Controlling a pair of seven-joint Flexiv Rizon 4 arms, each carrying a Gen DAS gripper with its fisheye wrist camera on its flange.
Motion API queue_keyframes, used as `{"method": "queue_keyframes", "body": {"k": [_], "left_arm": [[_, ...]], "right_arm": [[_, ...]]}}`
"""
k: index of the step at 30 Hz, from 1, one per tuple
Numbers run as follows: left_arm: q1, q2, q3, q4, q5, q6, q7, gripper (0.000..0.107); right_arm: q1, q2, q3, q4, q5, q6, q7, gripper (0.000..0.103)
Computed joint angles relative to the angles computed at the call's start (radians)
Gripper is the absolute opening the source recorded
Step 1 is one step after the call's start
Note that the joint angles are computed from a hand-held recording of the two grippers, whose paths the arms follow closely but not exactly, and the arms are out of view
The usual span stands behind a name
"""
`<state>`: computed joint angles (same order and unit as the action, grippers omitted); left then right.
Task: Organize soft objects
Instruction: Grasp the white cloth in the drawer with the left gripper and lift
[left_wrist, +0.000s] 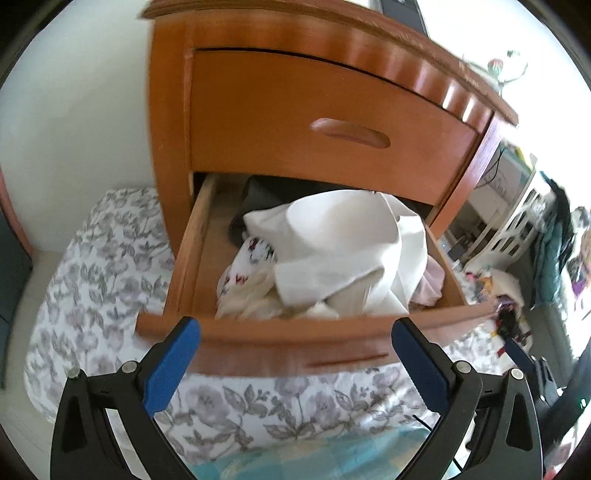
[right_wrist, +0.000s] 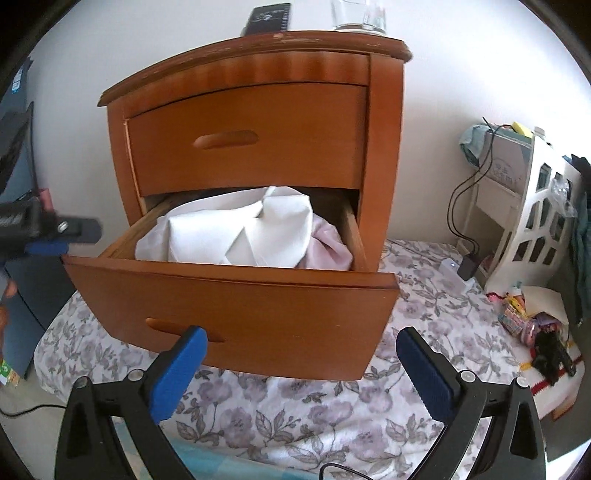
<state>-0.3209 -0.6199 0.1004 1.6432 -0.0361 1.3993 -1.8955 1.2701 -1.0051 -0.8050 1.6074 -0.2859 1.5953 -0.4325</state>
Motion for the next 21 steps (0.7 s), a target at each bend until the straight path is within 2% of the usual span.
{"method": "queue_keyframes", "body": {"k": [4,7,11,15,16,21], "left_arm": [[0.017,-0.062,-0.033,-0.142,-0.01,-0.147,0.063,0.103],[-0.015,-0.13,0.001,-0.295,0.037,-0.304,0.078,0.103],[-0.024,-0.223,0.008,-0.486,0.086,-0.501,0.092,0.103],[-0.028,-0.296,0.014,-0.629,0.137,-0.631,0.089,0.101],[-0.026,-0.305,0.009,-0.643,0.148,-0.637,0.095,0.098],[-0.013,-0.317,-0.015,-0.65,0.164,-0.602,0.104,0.066]], "right_arm": [[-0.014,0.003,0.015,0.005,0.01,0.011,0.002,0.103],[-0.033,0.003,0.039,-0.002,0.014,0.016,-0.007,0.103],[-0.059,0.003,0.074,-0.023,0.007,0.011,-0.017,0.103],[-0.083,0.001,0.108,-0.045,-0.011,0.009,-0.035,0.103],[-0.088,0.0,0.116,-0.05,-0.015,0.009,-0.037,0.103],[-0.112,-0.003,0.149,-0.068,-0.03,0.01,-0.049,0.103]]}}
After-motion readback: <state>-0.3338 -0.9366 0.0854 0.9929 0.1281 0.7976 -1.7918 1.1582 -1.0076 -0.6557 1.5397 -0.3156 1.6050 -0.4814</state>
